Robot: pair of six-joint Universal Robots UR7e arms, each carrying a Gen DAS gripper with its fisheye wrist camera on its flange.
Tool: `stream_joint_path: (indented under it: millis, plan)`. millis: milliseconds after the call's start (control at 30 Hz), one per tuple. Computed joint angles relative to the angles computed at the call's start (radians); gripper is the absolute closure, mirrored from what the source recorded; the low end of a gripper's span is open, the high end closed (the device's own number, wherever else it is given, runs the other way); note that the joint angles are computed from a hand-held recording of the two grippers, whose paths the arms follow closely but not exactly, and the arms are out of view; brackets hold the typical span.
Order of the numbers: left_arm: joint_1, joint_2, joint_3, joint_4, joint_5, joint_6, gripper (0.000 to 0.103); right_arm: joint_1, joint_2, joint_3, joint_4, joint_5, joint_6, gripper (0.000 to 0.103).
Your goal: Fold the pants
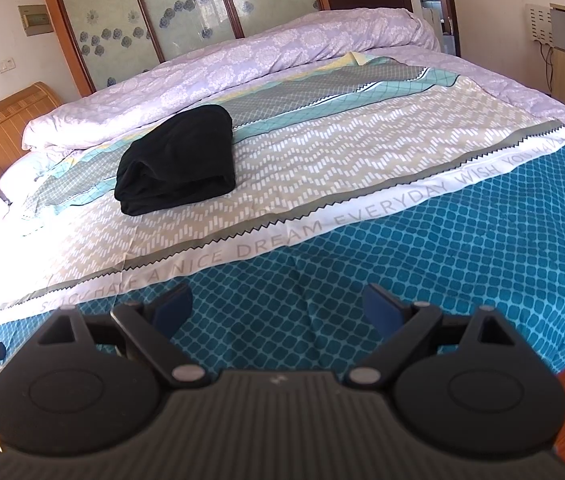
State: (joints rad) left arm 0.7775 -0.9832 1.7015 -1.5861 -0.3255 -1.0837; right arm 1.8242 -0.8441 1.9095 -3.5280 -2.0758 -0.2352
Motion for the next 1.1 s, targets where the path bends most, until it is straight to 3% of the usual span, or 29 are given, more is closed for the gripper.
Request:
stream_joint_path:
  millis: [667, 1100]
  plan:
    - [0.0, -0.001, -0.007, 0.017, -0.023, -0.011, 0.0, 0.0, 0.002, -0.001, -0.001, -0.001, 0.002, 0.009]
    - [-0.002, -0.005, 0.003, -0.035, -0.027, 0.027, 0.0, 0.001, 0.002, -0.001, 0.0, -0.002, 0.002, 0.009]
